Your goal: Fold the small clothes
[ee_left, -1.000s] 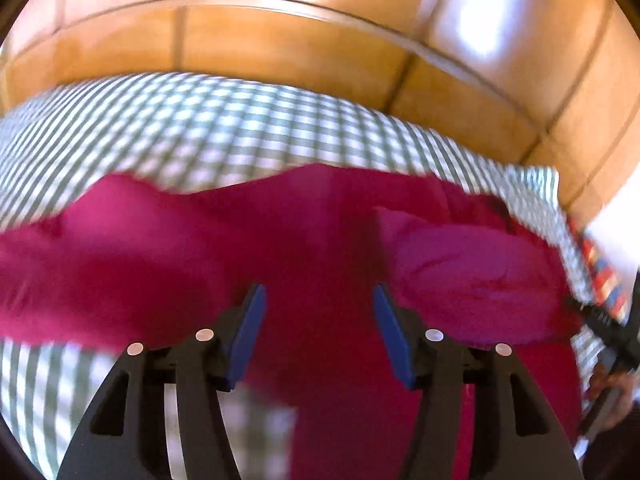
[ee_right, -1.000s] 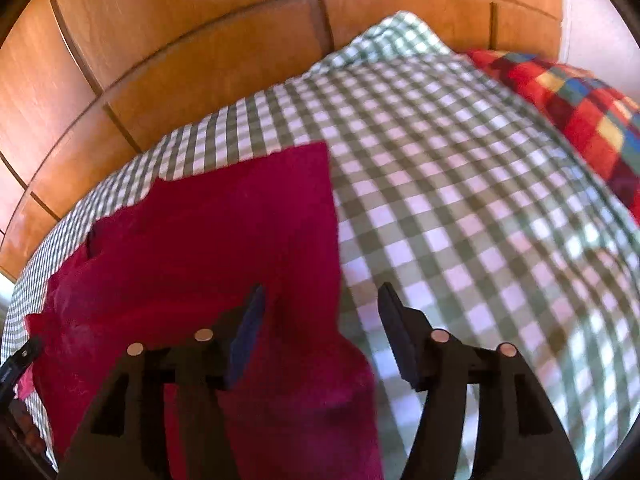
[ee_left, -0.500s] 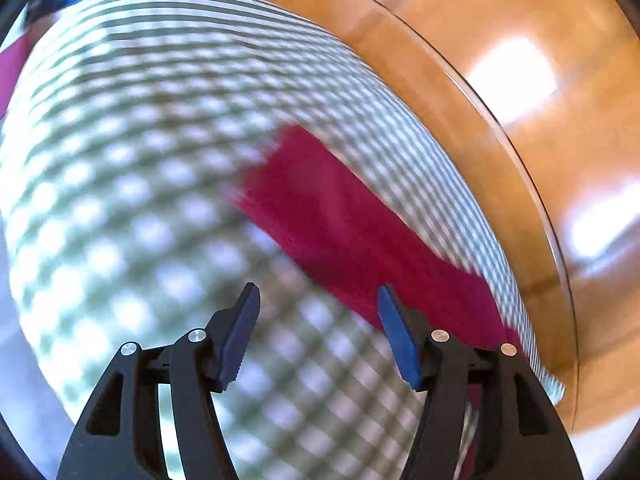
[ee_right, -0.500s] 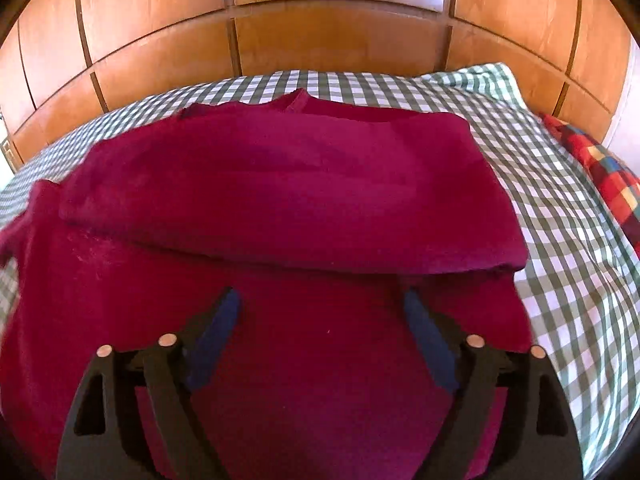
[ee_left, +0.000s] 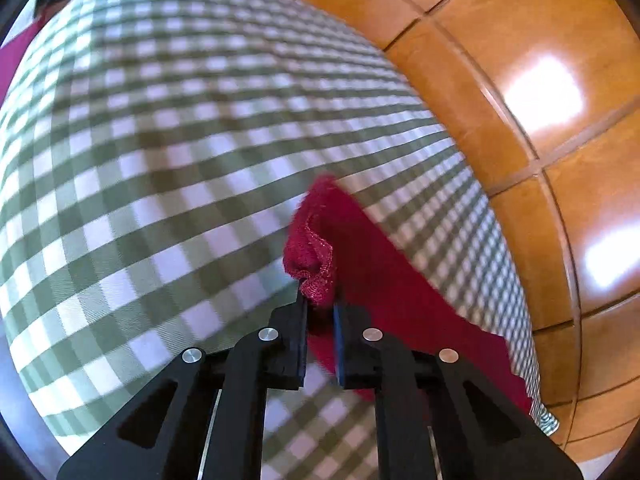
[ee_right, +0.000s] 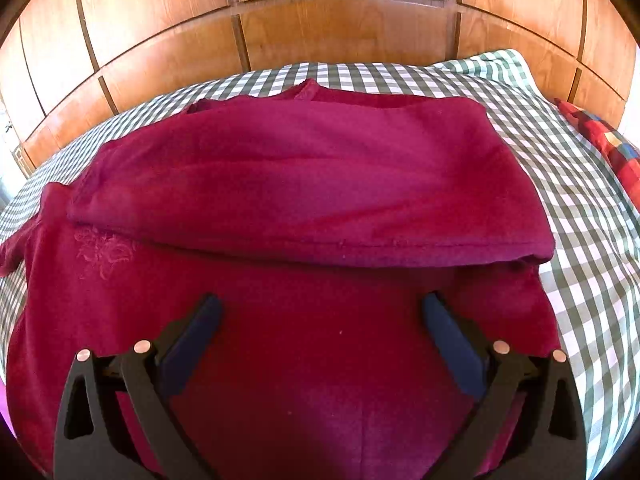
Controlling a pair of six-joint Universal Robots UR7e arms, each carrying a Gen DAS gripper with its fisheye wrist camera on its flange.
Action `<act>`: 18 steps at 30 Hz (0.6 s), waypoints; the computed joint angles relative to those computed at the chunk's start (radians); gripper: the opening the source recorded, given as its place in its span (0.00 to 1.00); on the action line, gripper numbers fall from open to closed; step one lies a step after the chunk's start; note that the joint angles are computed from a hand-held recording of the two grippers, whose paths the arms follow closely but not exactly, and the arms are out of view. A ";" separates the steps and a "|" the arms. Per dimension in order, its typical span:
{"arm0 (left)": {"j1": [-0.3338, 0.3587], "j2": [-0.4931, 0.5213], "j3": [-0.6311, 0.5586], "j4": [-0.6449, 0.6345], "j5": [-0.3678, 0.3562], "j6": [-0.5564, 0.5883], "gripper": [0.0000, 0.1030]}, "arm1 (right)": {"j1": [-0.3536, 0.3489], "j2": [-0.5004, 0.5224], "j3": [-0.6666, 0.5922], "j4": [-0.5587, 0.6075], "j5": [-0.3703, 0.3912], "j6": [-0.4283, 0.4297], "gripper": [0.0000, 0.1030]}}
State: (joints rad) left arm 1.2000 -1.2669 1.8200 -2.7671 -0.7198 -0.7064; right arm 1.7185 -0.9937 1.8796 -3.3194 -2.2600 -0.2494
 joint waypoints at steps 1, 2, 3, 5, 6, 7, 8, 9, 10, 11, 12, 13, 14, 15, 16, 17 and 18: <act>-0.013 0.004 0.001 -0.035 -0.014 0.032 0.09 | 0.000 0.000 0.000 -0.002 0.001 -0.001 0.98; -0.026 0.010 -0.001 -0.077 -0.046 0.067 0.09 | 0.000 0.001 0.000 -0.003 0.001 -0.002 0.98; -0.039 0.015 -0.002 -0.101 -0.064 0.092 0.09 | 0.000 0.001 0.000 -0.005 0.001 -0.003 0.98; -0.073 0.037 -0.014 -0.150 -0.104 0.158 0.09 | -0.002 0.000 0.002 -0.007 0.005 -0.005 0.98; -0.094 0.054 -0.026 -0.178 -0.146 0.197 0.09 | -0.003 -0.001 0.003 -0.010 0.008 -0.005 0.98; -0.110 0.069 -0.035 -0.196 -0.181 0.223 0.09 | -0.003 -0.002 0.005 -0.012 0.011 -0.005 0.98; -0.127 0.084 -0.044 -0.209 -0.212 0.250 0.09 | -0.005 -0.004 0.007 -0.014 0.016 -0.005 0.98; -0.151 0.110 -0.061 -0.216 -0.248 0.283 0.09 | -0.005 -0.005 0.007 -0.015 0.018 -0.005 0.98; -0.166 0.129 -0.072 -0.222 -0.282 0.303 0.09 | -0.007 -0.007 0.009 -0.015 0.021 -0.006 0.98; -0.181 0.151 -0.082 -0.227 -0.322 0.313 0.09 | -0.007 -0.007 0.009 -0.016 0.024 -0.005 0.98; -0.194 0.182 -0.098 -0.225 -0.381 0.322 0.09 | -0.009 -0.009 0.011 -0.018 0.029 -0.004 0.98; -0.204 0.209 -0.113 -0.216 -0.424 0.332 0.09 | -0.010 -0.011 0.013 -0.019 0.035 -0.003 0.98; -0.218 0.247 -0.133 -0.197 -0.470 0.352 0.09 | -0.012 -0.013 0.015 -0.020 0.041 -0.002 0.98; -0.229 0.274 -0.143 -0.182 -0.488 0.368 0.09 | -0.014 -0.016 0.018 -0.022 0.049 0.000 0.98; -0.241 0.304 -0.156 -0.160 -0.496 0.384 0.09 | -0.016 -0.019 0.020 -0.023 0.057 0.001 0.98; -0.250 0.334 -0.169 -0.131 -0.502 0.395 0.09 | -0.018 -0.021 0.023 -0.025 0.065 0.003 0.98; -0.257 0.373 -0.185 -0.091 -0.515 0.401 0.09 | -0.021 -0.025 0.026 -0.027 0.075 0.005 0.98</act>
